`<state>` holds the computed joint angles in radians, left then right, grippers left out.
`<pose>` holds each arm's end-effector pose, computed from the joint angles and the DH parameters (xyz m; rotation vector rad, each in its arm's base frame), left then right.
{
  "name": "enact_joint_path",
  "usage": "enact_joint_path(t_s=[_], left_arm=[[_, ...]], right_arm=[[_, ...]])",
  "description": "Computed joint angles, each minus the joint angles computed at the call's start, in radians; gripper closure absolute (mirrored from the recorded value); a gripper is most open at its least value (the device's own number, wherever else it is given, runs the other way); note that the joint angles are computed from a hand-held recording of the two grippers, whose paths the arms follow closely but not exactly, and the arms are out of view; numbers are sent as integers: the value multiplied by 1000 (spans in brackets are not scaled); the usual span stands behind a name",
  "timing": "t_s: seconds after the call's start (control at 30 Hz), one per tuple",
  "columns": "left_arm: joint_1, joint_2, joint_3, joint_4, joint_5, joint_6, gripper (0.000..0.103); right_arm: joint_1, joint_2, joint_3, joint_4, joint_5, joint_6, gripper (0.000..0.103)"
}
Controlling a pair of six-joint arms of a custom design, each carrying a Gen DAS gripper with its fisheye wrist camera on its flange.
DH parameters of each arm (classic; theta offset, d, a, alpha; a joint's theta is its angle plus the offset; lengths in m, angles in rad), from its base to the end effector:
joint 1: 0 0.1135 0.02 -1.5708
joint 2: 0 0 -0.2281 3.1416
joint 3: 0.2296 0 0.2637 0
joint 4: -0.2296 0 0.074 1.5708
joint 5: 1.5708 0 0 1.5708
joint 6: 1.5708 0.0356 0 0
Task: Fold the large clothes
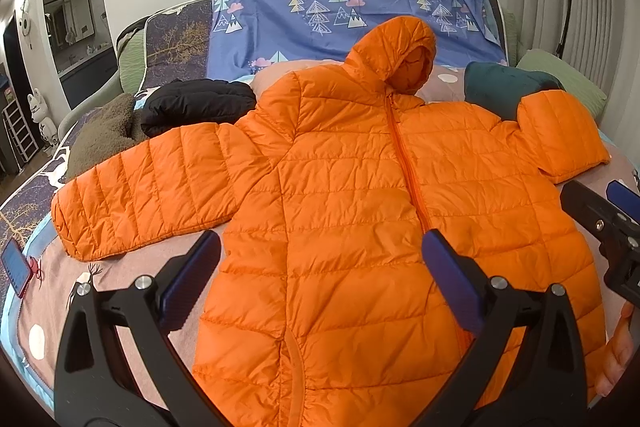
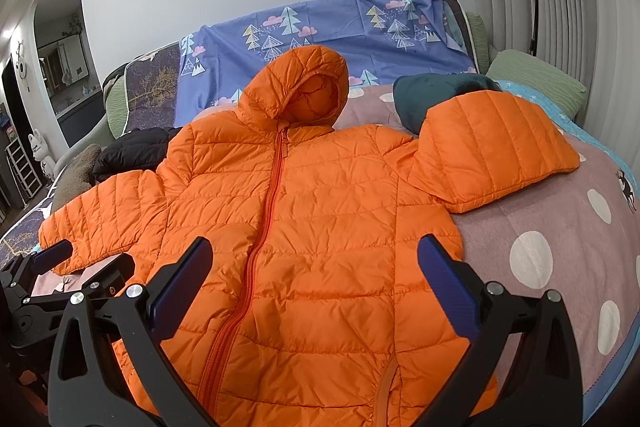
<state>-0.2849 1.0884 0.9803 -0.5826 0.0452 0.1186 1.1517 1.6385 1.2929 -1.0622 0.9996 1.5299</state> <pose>0.2494 -0.0747 0.2777 0.4774 2.2136 -0.1396 0.1545 0.2733 0.2185 0.4944 2.0770 -0.0959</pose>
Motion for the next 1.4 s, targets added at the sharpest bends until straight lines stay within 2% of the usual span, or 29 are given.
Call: enact_joint_path(t_s=[0.63, 0.83, 1.0, 1.07, 1.13, 1.23, 1.27, 1.4], left_arm=[[-6, 65, 27, 35, -2, -4, 2], [-7, 129, 70, 49, -12, 3, 2], [-15, 222, 131, 63, -29, 4, 2], [-14, 276, 164, 80, -31, 15, 2], [-6, 336, 202, 92, -22, 23, 2], [10, 400, 235, 101, 11, 28, 2], [16, 419, 238, 108, 25, 29, 2], [24, 482, 241, 120, 38, 42, 2]], right_arm=[[-53, -22, -40, 64, -26, -71, 1], [-107, -21, -39, 103, -42, -158, 1], [-168, -11, -38, 180, -76, -282, 1], [-209, -31, -60, 251, -107, -369, 1], [-279, -77, -106, 380, -170, -507, 1], [-447, -93, -102, 536, -314, -729, 1], [-539, -60, -50, 566, -393, -804, 1], [-768, 123, 219, 585, -605, -885, 1]])
